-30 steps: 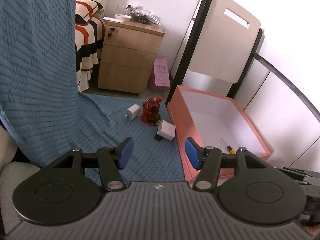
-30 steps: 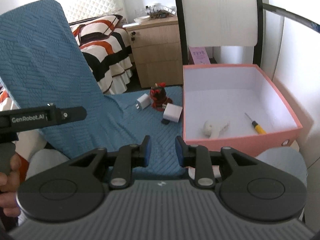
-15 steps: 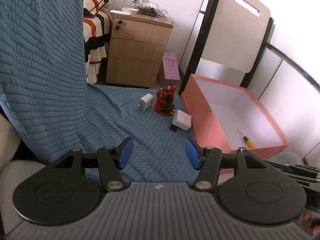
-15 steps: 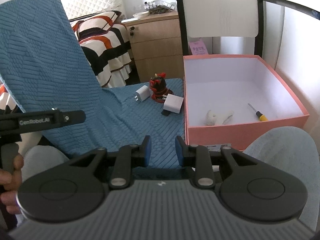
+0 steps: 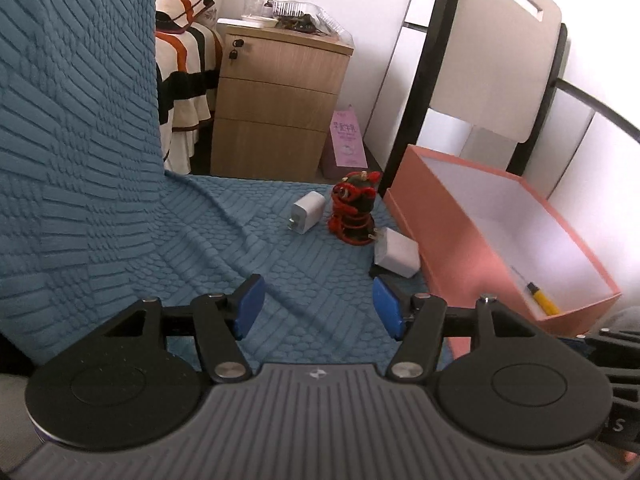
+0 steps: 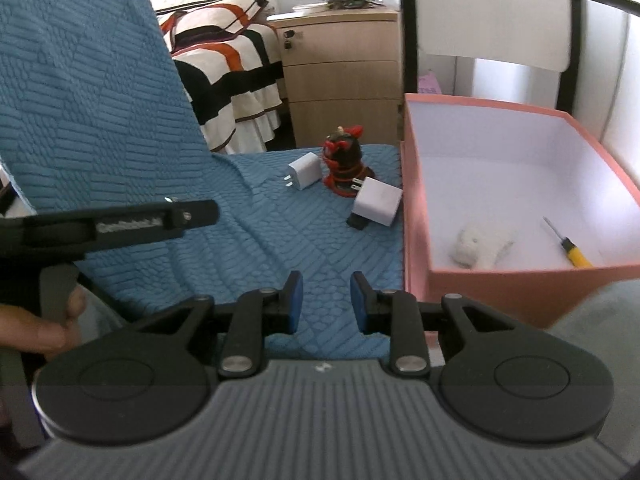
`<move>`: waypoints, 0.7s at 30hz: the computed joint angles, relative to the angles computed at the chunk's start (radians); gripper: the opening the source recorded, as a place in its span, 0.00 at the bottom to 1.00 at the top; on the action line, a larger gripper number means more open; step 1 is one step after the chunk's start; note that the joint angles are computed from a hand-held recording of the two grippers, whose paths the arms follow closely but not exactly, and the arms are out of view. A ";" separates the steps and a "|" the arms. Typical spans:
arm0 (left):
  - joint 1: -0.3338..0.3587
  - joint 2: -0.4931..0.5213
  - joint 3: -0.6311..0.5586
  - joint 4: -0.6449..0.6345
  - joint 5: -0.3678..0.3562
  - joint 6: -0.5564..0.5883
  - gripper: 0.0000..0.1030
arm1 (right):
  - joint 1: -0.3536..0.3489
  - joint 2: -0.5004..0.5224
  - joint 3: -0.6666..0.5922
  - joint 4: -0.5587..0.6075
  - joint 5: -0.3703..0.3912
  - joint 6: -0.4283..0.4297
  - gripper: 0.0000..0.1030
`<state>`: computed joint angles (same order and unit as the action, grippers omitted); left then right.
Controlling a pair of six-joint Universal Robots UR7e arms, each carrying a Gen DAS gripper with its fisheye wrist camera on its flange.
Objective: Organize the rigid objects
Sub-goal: 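Withdraw both tools from the box and move them toward the white chargers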
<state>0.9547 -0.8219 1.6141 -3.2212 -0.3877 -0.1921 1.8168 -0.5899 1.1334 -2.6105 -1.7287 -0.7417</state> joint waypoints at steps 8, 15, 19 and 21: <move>0.086 0.040 -0.044 -0.188 -0.055 0.202 0.65 | 0.002 0.089 -0.075 -0.011 0.008 -0.018 0.29; 0.162 0.051 -0.091 -0.150 -0.180 0.236 0.65 | 0.007 0.173 -0.160 -0.035 0.006 -0.023 0.29; 0.199 0.059 -0.129 -0.108 -0.240 0.242 0.65 | 0.011 0.225 -0.215 -0.050 -0.006 -0.047 0.29; 0.214 0.072 -0.159 -0.096 -0.254 0.271 0.65 | 0.012 0.257 -0.258 -0.049 -0.016 -0.054 0.28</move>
